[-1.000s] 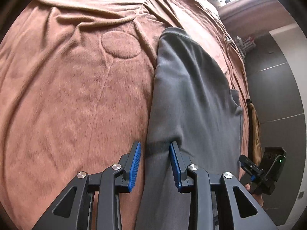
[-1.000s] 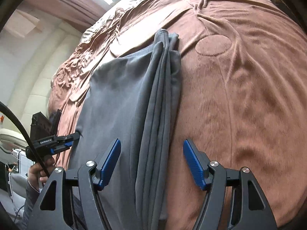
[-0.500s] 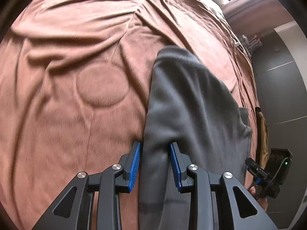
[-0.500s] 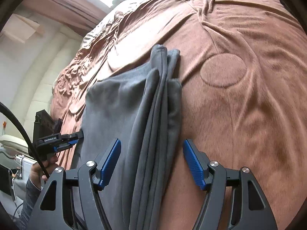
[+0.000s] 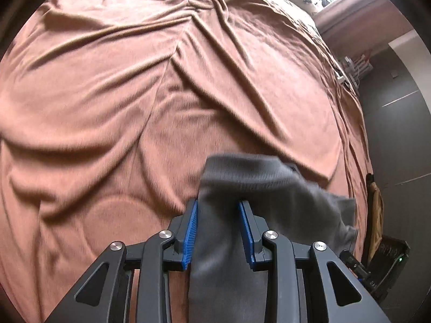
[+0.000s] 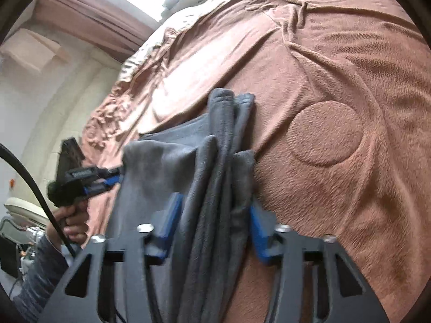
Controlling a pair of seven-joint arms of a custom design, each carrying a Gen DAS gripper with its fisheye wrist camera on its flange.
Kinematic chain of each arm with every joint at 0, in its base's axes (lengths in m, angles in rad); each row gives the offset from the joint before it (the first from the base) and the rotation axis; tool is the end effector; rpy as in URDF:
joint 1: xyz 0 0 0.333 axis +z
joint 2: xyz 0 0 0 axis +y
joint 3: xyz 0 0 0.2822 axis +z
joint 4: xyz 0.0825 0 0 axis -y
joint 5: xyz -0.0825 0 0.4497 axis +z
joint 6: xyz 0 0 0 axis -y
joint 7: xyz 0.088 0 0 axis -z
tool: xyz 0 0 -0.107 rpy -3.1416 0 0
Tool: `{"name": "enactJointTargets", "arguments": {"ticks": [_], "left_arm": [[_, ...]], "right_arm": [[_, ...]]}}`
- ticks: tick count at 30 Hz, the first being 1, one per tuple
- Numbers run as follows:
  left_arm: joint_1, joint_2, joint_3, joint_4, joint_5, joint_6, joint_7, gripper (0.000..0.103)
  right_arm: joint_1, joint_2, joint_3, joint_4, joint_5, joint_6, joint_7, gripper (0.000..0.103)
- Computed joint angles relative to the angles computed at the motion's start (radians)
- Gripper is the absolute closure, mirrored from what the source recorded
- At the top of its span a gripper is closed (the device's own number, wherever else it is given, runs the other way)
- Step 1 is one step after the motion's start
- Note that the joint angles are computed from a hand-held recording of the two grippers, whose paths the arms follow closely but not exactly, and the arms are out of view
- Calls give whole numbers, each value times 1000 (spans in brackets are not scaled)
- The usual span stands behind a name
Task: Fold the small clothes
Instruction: 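Grasp the collar end with the left tool while the right tool grasps the folded strip end, then lift the folded grey shirt off the bedspread with both tools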
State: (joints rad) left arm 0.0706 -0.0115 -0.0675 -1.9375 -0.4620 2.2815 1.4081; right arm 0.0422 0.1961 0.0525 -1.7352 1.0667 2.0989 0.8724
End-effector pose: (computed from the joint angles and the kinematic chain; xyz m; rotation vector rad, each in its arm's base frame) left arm 0.6502 -0.0086 0.4697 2.4737 -1.6269 0.7935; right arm 0.6923 0.1062 0.4453 -1.7572 1.3076 0.3778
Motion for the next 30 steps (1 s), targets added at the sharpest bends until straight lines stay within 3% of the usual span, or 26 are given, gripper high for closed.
{"name": "enactJointTargets", "arguments": {"ticks": [3,8,21,30], "left_arm": [[-1,29,-4,31,25,-1,-16,72],[4,30,-6,33,10,-2,-3,72],[31,45,8,13,-238,-22,144,71],[40,72,-7,46,-240,-24,171,74]], "right_arm": [[-8,5,-1,6,19,-16,-1,87],[-23,14,-5,6,37,-49,20,88],[-94,168,24,170,90,-225,82,72],[-106,245,62,271,60,-237,102,70]]}}
